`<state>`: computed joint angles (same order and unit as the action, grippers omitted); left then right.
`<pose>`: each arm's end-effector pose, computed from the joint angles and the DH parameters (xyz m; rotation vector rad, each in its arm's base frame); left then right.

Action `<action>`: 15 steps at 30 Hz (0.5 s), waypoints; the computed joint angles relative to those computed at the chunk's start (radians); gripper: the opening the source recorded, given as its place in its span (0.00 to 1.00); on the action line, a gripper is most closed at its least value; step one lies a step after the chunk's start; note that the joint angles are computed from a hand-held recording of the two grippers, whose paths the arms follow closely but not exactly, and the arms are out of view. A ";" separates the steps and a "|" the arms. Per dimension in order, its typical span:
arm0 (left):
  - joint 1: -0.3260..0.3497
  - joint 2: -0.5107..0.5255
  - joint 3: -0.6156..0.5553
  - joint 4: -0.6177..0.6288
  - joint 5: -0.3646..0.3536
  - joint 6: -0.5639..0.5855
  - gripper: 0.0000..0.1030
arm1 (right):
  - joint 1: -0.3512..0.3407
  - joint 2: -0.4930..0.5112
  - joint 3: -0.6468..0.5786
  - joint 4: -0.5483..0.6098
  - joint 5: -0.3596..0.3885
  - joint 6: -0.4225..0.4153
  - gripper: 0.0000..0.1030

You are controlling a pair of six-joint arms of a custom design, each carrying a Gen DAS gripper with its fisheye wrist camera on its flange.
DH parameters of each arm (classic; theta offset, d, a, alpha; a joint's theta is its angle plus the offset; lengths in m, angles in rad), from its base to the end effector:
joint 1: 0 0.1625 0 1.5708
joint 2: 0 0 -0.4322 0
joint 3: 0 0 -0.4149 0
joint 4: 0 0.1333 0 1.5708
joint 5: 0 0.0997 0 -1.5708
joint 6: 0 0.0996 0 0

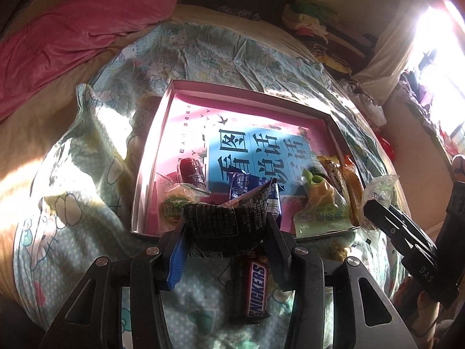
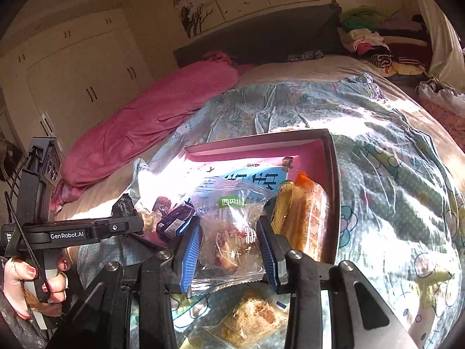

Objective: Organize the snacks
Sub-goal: 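Lower the dark snack pack into the tray with the left tool while the right releases the pastry bag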

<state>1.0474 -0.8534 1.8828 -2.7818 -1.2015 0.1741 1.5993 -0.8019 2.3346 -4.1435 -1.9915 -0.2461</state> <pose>-0.1597 -0.6153 0.0593 0.9088 2.6381 -0.3407 0.1053 -0.4424 0.0985 0.0368 -2.3484 1.2729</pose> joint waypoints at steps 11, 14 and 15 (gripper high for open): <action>-0.019 0.046 -0.019 -0.020 0.052 0.032 0.48 | -0.018 0.011 -0.037 0.012 -0.019 -0.012 0.38; -0.026 0.058 -0.024 -0.023 0.068 0.040 0.48 | -0.016 0.022 -0.054 0.026 -0.031 -0.025 0.38; -0.026 0.061 -0.026 -0.021 0.068 0.039 0.47 | -0.017 0.025 -0.058 0.032 -0.034 -0.026 0.38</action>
<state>1.0211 -0.7921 1.8568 -2.8032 -1.1334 0.2131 1.5826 -0.7774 2.2763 -4.1116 -2.0251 -0.2725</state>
